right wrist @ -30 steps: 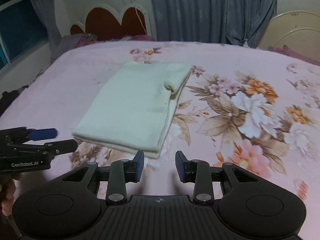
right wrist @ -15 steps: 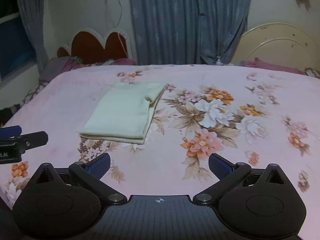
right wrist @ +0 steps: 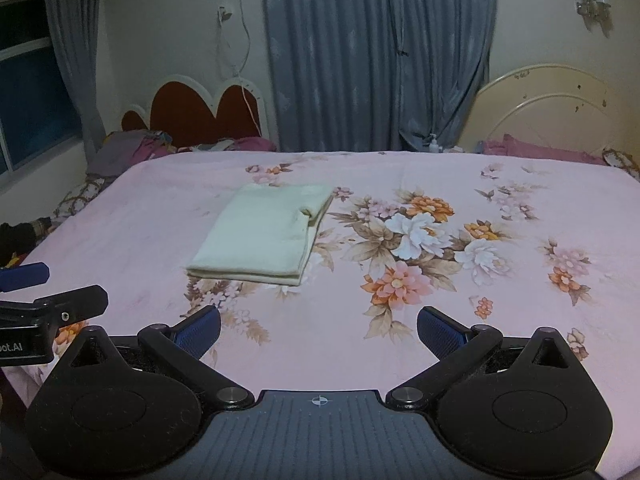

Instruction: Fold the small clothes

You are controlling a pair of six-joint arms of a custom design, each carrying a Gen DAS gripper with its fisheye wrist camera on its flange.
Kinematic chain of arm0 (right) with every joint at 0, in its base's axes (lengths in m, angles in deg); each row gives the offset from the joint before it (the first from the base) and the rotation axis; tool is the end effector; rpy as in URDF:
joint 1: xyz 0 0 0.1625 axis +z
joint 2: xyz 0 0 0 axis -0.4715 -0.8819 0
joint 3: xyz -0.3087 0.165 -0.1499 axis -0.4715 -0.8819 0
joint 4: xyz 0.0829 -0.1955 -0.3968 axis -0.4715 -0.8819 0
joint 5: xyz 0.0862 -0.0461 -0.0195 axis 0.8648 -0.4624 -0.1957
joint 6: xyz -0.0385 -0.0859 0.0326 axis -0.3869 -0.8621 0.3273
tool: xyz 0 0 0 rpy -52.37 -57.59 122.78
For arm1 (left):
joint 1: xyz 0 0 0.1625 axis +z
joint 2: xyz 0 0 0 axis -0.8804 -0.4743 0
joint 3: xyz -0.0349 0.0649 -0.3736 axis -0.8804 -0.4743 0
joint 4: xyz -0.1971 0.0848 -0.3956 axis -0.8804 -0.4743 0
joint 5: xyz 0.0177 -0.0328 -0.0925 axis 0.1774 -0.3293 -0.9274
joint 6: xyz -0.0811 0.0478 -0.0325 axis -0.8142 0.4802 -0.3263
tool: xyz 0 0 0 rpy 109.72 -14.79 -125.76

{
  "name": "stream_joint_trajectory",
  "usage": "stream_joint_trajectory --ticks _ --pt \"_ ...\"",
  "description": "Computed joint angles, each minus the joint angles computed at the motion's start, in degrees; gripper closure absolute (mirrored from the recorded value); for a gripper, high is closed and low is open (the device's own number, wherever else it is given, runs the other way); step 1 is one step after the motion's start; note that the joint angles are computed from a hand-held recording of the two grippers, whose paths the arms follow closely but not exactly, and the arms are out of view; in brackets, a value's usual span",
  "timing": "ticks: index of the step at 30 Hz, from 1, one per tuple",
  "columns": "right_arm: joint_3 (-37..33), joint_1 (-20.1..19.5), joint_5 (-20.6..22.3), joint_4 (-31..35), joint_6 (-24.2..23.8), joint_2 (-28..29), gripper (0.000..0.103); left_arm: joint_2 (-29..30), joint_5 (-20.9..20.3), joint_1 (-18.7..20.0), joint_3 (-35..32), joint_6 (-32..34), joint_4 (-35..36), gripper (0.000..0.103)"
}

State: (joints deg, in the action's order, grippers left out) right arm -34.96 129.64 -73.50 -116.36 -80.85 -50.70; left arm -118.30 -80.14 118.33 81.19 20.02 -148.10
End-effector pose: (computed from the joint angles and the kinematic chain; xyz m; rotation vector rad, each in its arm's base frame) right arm 0.2969 -0.8160 0.1152 1.2594 -2.5359 0.7971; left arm -0.2102 -0.7323 0.2764 0.0386 1.8509 -1.3034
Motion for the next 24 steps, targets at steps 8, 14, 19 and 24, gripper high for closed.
stream_joint_trajectory --ticks 8,14,19,24 --pt "2.2 0.2 0.4 -1.4 -0.3 -1.7 0.000 0.7 0.1 -0.6 -0.8 3.2 -3.1 0.000" --pt "2.2 0.1 0.7 -1.2 -0.5 -2.0 0.000 0.9 0.2 -0.8 -0.9 3.5 -3.6 0.000" --pt "2.2 0.1 0.3 -1.0 -0.8 -2.1 0.000 0.5 0.0 -0.9 -0.4 2.7 -2.7 0.000" --pt "2.3 0.1 0.3 -1.2 -0.8 -2.1 0.000 0.4 0.0 -0.9 -0.2 2.8 -2.8 0.000"
